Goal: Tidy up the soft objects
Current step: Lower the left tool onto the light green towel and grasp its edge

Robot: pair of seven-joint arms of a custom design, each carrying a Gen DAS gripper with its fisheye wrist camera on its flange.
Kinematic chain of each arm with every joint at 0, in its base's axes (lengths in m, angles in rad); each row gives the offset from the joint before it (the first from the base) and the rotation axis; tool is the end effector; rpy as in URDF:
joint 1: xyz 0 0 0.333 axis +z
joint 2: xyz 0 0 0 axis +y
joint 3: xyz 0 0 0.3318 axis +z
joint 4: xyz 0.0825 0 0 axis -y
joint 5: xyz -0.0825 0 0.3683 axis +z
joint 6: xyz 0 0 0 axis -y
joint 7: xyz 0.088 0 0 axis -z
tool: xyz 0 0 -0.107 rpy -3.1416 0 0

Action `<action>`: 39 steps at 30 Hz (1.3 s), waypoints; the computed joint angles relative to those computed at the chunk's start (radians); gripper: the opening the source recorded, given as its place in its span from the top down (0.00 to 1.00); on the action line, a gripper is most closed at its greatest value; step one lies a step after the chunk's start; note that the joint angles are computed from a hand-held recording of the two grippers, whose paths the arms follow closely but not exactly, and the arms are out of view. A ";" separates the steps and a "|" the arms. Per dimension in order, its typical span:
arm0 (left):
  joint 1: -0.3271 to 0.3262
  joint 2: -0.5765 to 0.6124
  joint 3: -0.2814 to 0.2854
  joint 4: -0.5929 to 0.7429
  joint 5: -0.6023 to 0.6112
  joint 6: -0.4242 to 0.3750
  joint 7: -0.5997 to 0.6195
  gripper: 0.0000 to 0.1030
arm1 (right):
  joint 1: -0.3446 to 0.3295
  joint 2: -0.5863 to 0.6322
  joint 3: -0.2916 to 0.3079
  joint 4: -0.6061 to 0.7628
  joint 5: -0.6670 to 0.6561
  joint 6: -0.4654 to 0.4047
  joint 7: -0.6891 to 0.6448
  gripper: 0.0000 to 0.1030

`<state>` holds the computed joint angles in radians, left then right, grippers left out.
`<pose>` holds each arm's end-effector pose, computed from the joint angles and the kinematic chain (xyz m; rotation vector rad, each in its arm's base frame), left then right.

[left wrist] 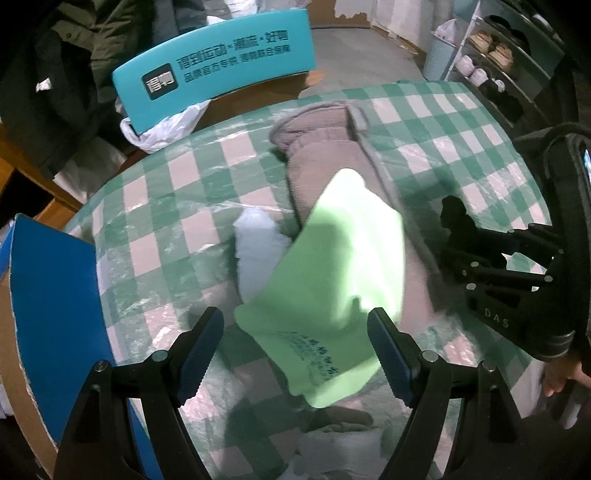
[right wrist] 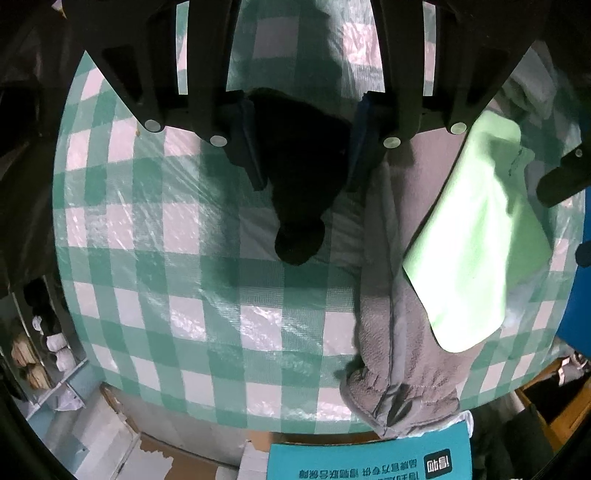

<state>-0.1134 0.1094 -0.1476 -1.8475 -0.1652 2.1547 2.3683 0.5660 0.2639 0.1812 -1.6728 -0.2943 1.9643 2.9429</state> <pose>0.5767 -0.1576 0.5052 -0.8837 2.8964 -0.3638 0.4828 0.4070 0.4767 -1.5167 2.6250 -0.3184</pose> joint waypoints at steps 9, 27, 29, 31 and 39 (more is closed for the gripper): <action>-0.010 -0.027 -0.012 -0.041 -0.027 -0.033 0.019 0.21 | 0.018 -0.087 0.012 -0.076 -0.001 0.001 0.115 0.61; -0.045 -0.028 -0.023 -0.133 0.070 0.045 -0.016 0.21 | 0.005 -0.143 0.020 -0.157 0.002 0.060 0.147 0.61; -0.043 -0.028 -0.022 -0.132 0.061 0.047 -0.009 0.21 | 0.005 -0.143 0.021 -0.158 0.001 0.061 0.147 0.61; -0.038 -0.028 -0.020 -0.131 0.040 0.048 0.008 0.34 | 0.004 -0.143 0.021 -0.158 0.002 0.062 0.147 0.61; -0.022 -0.021 -0.014 -0.099 -0.016 0.001 0.043 0.70 | 0.005 -0.138 0.021 -0.147 -0.002 0.059 0.150 0.61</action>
